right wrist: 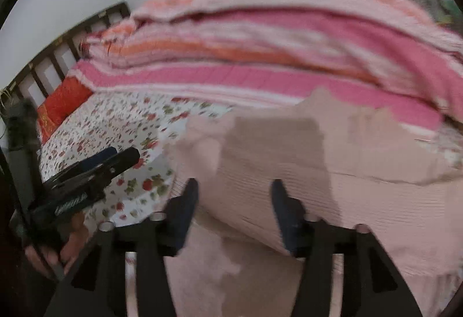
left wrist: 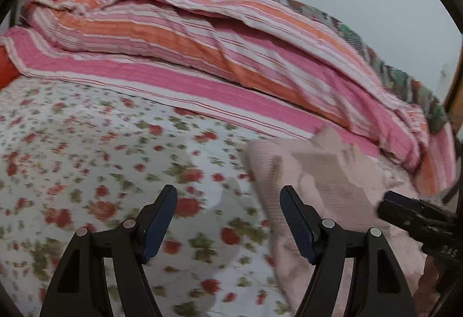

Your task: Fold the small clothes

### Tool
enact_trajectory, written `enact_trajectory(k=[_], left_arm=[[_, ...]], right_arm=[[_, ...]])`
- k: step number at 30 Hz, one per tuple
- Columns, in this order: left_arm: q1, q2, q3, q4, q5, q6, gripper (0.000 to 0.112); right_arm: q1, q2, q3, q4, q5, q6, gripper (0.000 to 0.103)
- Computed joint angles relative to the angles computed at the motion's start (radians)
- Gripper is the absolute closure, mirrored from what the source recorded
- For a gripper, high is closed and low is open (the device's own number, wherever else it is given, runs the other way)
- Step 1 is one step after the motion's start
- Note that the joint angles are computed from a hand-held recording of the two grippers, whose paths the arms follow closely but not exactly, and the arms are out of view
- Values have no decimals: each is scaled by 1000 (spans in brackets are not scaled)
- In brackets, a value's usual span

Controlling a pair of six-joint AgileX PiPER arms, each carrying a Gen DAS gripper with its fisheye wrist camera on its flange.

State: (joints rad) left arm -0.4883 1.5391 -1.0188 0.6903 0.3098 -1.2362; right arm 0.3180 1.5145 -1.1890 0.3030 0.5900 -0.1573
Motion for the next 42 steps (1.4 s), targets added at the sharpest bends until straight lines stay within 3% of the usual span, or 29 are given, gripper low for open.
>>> enact_trajectory(k=[2,4,9,14,21,30,35,37,42], left_arm=[[11,-3,6,-86,-56,68,41],[8,4,2,-131,-83,100,41],[-54,76,-86,-97,3,82,41],[-99,143,-166,-54,104,56,41],[-111,217,-245,-97,200,103,41],[-140,217,-247,-34,240,62,41],[-151,221,-255,-15,258,51,41],[-156,221,-256,-7,264,44,41],[-158,222,-258,-3,267,45,41]], right_arm=[[-98,-86,83,63,-7,-94,46],[-183,-146,141,17,-24,-76,46],[-432,-167,182,-27,-28,-86,46],[-541,-97,172,-46,-62,-84,46],[-591,18,137,101,-24,-196,47],[-553,-76,233,21,-119,-169,46],[-542,-101,248,15,-134,-174,46],[-539,-100,246,-1,-127,-154,39],[-549,-113,246,27,-112,-172,39]])
